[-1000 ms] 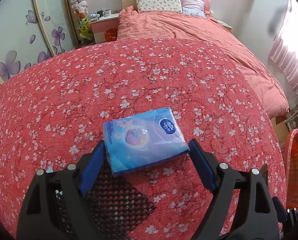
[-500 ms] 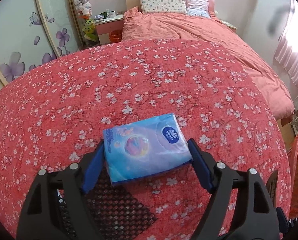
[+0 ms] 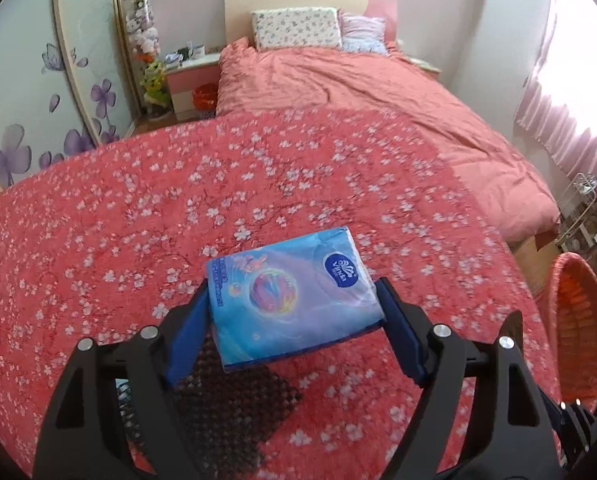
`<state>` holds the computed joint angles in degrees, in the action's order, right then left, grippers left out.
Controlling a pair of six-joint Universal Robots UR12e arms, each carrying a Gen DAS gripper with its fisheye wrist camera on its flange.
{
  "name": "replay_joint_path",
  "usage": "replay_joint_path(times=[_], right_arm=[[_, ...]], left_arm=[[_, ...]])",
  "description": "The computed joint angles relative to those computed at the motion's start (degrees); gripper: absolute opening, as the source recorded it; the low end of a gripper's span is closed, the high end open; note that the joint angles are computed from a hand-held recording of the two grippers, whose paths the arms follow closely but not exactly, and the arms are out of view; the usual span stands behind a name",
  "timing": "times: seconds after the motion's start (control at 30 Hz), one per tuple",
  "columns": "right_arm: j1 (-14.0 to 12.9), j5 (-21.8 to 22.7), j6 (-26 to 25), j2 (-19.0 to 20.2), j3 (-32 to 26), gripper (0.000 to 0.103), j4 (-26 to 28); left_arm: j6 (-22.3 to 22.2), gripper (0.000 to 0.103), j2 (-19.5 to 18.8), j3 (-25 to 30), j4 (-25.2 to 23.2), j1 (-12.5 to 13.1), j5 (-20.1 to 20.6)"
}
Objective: Collect trash
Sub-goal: 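Carry tissue pack and brown clip over the orange basket with both tools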
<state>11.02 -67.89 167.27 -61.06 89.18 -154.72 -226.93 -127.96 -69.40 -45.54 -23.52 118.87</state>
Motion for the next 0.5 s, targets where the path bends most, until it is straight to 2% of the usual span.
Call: replay_joint_path(times=[0.27, 0.5], right_arm=[[-1.11, 3.64, 1.75, -1.87, 2.15, 0.030, -4.79], [-2.77, 5.36, 6.60, -3.84, 4.23, 0.030, -11.89]], left_arm=[[3.29, 0.077, 3.15, -3.94, 5.53, -1.20, 0.40], [6.50, 0.077, 4.95, -5.70, 9.64, -2.81, 1.40]])
